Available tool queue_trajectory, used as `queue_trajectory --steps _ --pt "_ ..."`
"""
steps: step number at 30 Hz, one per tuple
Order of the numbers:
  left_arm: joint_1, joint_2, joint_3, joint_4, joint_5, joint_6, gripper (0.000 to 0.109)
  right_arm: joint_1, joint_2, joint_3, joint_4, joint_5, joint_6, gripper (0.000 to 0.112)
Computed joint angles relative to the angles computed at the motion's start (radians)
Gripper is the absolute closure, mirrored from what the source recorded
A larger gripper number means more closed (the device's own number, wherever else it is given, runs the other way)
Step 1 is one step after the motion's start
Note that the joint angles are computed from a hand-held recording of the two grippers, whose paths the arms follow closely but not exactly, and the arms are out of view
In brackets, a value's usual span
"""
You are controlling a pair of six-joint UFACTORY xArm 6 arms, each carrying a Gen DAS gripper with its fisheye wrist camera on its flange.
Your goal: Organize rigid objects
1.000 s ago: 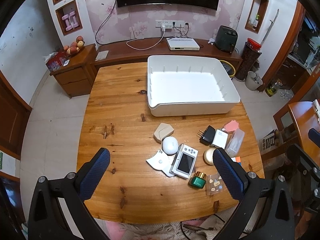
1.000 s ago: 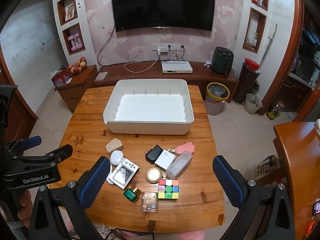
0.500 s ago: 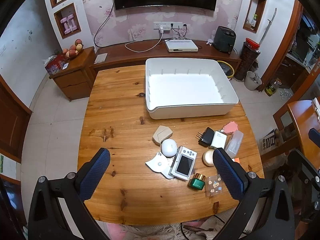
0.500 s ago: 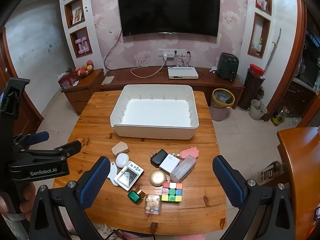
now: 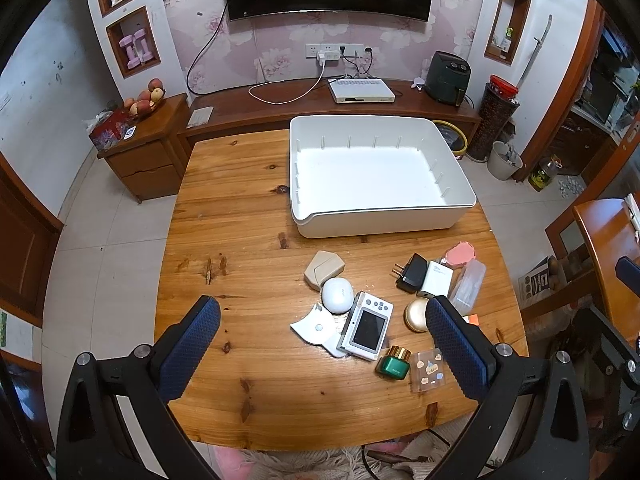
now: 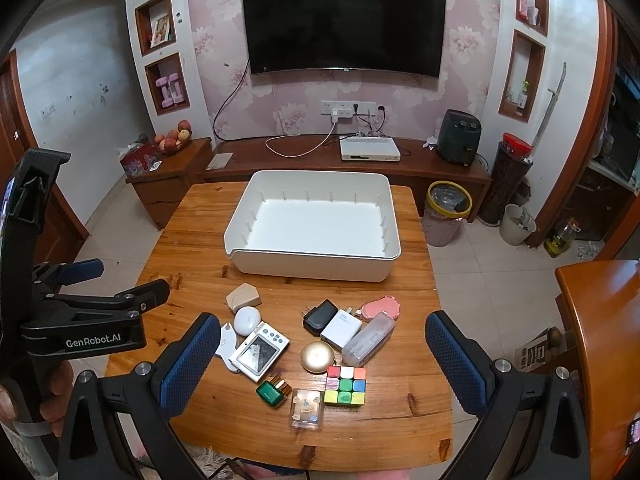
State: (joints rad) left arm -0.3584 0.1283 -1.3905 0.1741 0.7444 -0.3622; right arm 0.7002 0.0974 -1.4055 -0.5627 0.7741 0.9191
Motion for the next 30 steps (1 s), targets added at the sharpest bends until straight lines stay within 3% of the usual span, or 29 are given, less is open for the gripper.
queue_trajectory --steps 30 --pt "-0.010 -0.001 -0.001 0.001 0.005 -0.002 0.006 0.000 0.008 -0.018 0.009 0.012 -0.018 0.010"
